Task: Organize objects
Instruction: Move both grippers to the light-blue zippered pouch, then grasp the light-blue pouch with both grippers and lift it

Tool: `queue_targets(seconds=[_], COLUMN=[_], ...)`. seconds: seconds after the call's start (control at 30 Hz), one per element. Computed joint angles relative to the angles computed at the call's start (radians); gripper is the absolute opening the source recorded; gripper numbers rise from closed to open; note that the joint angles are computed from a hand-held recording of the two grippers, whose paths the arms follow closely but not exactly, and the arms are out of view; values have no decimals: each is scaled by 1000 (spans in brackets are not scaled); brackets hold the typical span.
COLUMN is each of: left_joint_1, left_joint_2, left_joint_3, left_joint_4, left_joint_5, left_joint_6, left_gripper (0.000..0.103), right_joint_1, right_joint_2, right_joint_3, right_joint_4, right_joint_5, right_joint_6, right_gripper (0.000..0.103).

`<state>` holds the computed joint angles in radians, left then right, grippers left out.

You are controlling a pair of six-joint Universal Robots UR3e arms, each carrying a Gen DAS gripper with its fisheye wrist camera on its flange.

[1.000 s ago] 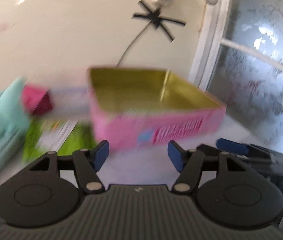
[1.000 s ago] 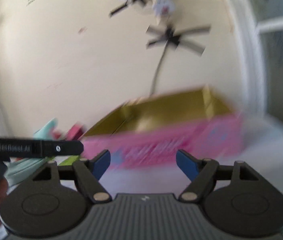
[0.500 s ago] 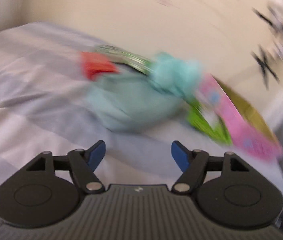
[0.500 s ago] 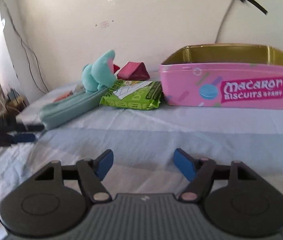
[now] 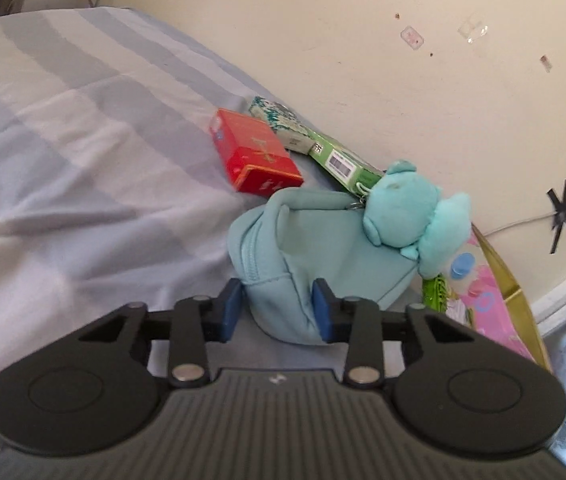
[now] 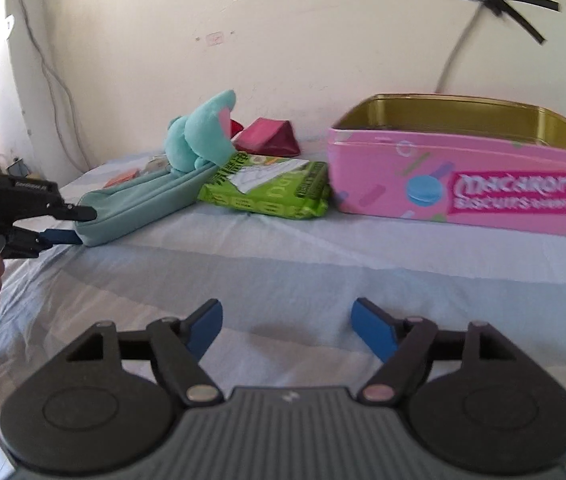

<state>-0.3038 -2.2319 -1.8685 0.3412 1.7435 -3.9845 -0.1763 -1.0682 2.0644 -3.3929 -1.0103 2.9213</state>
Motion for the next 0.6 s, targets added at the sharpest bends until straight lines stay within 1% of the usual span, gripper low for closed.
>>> queue_targets(seconds=[0.07,0.13,0.2,0.27,0.33,0.4,0.47,0.5,0.57,0.6], left_joint_1=[-21,-41,-65,-103,-135,-152,-154,-153,-150,-142], left_joint_2=[52,110,151,173,185,181,175,173,168,164], left_joint_3=[-112,-251,-384,-471,-522,-544,-542,-532,-521,-525], left_joint_4=[50,129,226,288,322,349,355,346,342,354], left_joint_5=[36,49,59,93,122,145,148,150,156,149], left_joint_6=[-4,-23,-36,-51,-72,-90,-87,-83,-67,-62], left_gripper=[38,38,38,39,39,39,39,39,39,39], right_joint_1=[22,51,85,135,191,242,297,323,361,372], right_joint_2=[12,35,69,113,173,229,295,334,430,464], right_joint_3=[-77,-173,-295,-418,-558,-678,-809,-870,-1018,-1057], right_joint_4=[77,160,294,404,523,620,684,676,625,557], right_joint_5=[49,103,191,241,295,326,302,262,162,98], right_joint_6=[-5,-1,-15,-38,-62,-74,-62,-40,21,64], right_gripper=[74,74,72,66,55,53,53,51,49,47])
